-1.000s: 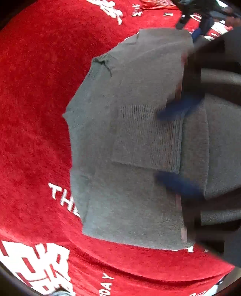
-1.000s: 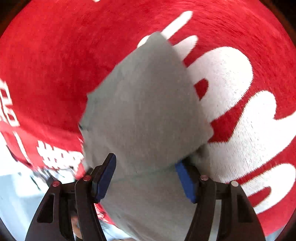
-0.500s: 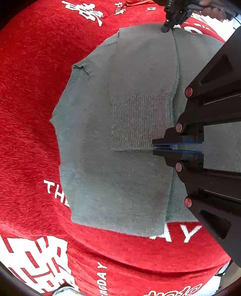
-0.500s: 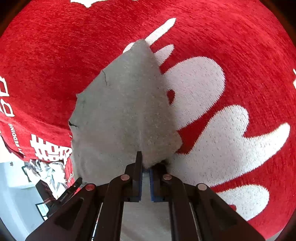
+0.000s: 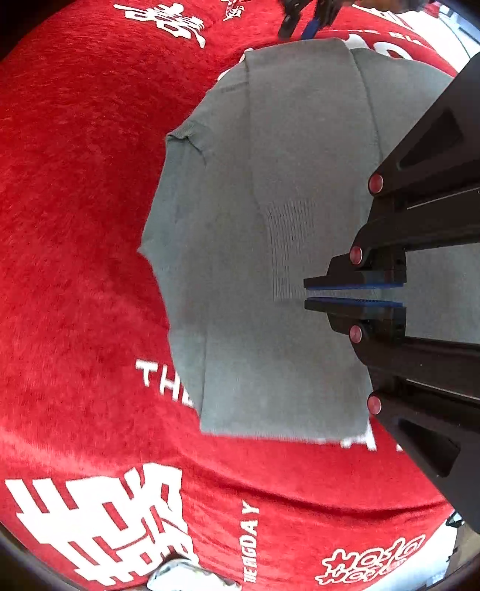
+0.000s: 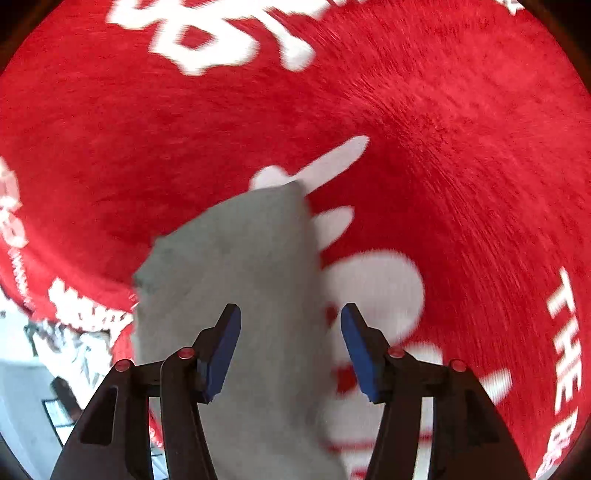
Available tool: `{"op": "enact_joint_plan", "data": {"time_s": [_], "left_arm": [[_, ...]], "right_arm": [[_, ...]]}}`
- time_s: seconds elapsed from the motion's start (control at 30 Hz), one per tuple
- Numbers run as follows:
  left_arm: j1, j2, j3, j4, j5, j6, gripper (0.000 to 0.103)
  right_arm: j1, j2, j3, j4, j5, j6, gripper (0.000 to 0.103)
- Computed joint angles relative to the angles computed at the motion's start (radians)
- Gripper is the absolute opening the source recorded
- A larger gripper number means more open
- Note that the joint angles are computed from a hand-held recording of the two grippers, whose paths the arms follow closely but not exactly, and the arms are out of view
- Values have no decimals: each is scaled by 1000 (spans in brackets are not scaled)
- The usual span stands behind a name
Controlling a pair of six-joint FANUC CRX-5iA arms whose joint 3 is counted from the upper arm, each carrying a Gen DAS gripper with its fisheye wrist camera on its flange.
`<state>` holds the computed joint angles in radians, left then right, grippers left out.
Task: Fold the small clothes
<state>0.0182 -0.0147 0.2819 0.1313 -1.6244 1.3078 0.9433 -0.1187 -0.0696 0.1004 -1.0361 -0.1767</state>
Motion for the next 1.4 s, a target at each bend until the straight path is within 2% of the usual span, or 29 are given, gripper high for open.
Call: {"op": "enact_joint_plan", "data": {"time_s": [0.03,0.07,0.1,0.13,0.23,0.3,0.37,0.4,0.43,0.47,0.6,0.73,0.87,1.0,1.03,1.1,1.27,1.4], "left_arm": [[-11,8,-2,-3,4,8,5],[-21,10,-7,-5,7,16,5],[-30,8,-11,-8,10,23,5],[-39,7,-18,-18,14,28,5],[-56,7,-32,-55,13,41,5],[-54,-6,-58,-63,34,45,5],[-57,-14,-59,-86,39,32,5],[-60,-15,-51,-105,31,23,5],[-55,-15,-44,-115,19,8,5],[-48,-14,-39,-120,7,0,5],[-4,-17,-17,-122,-33,-14,5],[5,-23,-5,-87,-26,-23,5],[-45,7,13,-66,-17,-2,5],[-87,29,-1,-97,-23,26,5],[-84,12,-23,-93,0,22,5],[-88,7,-18,-101,-7,0,5],[-76,8,15,-105,-56,-12,5],[-52,-2,23,-81,-92,-7,5]], "right_arm": [[-23,15,6,-28,9,22,56],[-26,25,9,-5,9,18,27],[-42,46,44,-24,-11,65,6],[-56,73,93,-58,-51,130,8],[-30,173,248,-9,-245,311,8],[-25,203,279,-9,-318,370,8],[-35,208,269,-28,-331,372,9],[-34,195,246,-24,-305,352,9],[-32,193,245,-20,-305,334,13],[-28,199,258,-14,-331,312,18],[2,215,319,6,-457,258,19],[51,199,343,23,-437,250,20],[80,272,437,10,-439,338,19],[86,333,493,-28,-515,408,19],[88,344,497,-40,-539,416,19],[95,312,450,-28,-509,416,19],[98,312,489,-73,-579,385,23],[116,294,494,-68,-559,302,23]]}}
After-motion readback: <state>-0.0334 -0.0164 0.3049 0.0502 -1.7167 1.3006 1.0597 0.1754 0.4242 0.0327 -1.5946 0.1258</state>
